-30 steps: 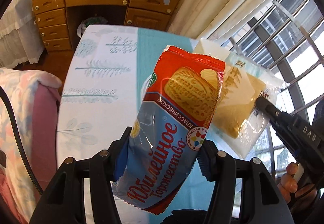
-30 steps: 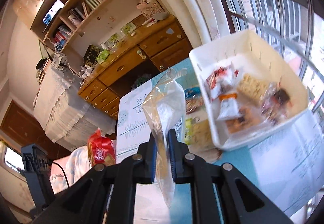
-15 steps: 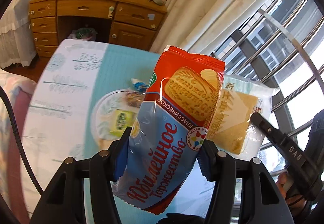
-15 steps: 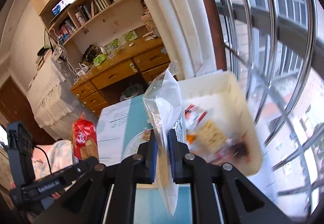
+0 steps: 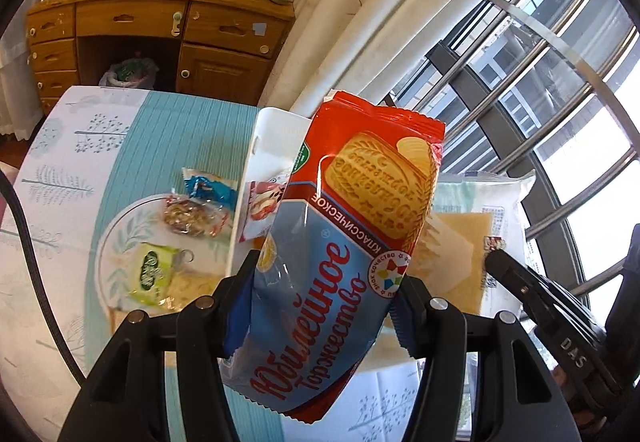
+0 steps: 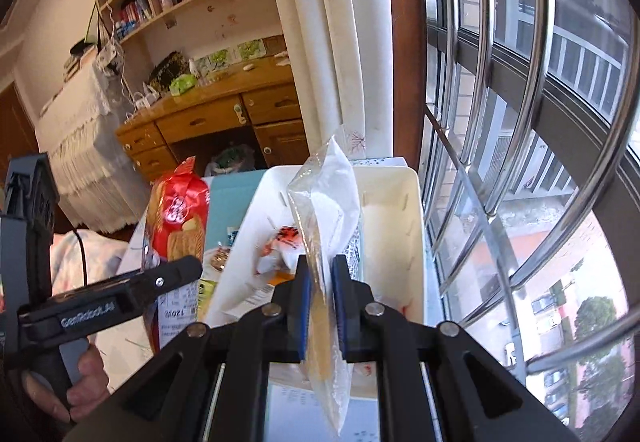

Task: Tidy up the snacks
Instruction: 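Lift both packets and carry them toward the white basket, then open both grippers over the basket to drop the biscuit packet and bread bag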

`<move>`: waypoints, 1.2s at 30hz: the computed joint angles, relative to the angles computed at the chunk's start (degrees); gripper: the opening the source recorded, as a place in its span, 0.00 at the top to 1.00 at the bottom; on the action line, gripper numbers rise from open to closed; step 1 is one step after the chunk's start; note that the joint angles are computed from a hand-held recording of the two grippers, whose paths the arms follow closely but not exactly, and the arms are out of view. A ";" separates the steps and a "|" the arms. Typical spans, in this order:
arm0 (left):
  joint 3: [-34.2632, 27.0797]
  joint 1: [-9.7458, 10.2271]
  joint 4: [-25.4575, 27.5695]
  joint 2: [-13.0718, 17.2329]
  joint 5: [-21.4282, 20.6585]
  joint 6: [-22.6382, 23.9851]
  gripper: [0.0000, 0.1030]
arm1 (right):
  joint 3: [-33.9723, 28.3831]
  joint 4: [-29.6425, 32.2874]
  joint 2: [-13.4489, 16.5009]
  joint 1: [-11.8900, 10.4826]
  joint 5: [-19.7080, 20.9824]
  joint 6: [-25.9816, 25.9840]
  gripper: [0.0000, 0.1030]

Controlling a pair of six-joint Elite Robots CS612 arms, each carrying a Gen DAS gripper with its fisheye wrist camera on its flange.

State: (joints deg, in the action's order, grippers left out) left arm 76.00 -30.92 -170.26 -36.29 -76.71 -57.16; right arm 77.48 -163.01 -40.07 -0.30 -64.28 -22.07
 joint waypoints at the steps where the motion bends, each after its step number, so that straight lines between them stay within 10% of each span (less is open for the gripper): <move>1: -0.67 0.08 0.08 0.48 -0.23 -0.39 0.45 | -0.69 0.80 0.24 -0.02 -0.25 -0.69 0.90; 8: -5.51 0.39 5.61 3.11 -1.64 -1.25 0.42 | -4.15 4.22 1.68 -0.10 -0.95 -2.29 0.87; 12: -4.90 -0.02 3.76 2.66 0.79 -1.53 0.11 | -4.40 2.83 1.82 -0.22 0.15 -2.86 0.81; 21: -0.48 -0.55 1.81 -0.38 3.06 -3.77 0.10 | -2.94 2.60 1.24 -0.30 1.88 0.06 0.56; 36: 10.67 -1.17 2.80 -5.89 1.71 -6.23 0.10 | 5.12 0.55 -2.15 1.62 -2.24 3.01 0.54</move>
State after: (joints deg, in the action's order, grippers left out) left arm 86.67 -32.09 -167.46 -42.18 -75.00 -63.39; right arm 82.61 -162.46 -42.22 1.32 -66.52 -19.06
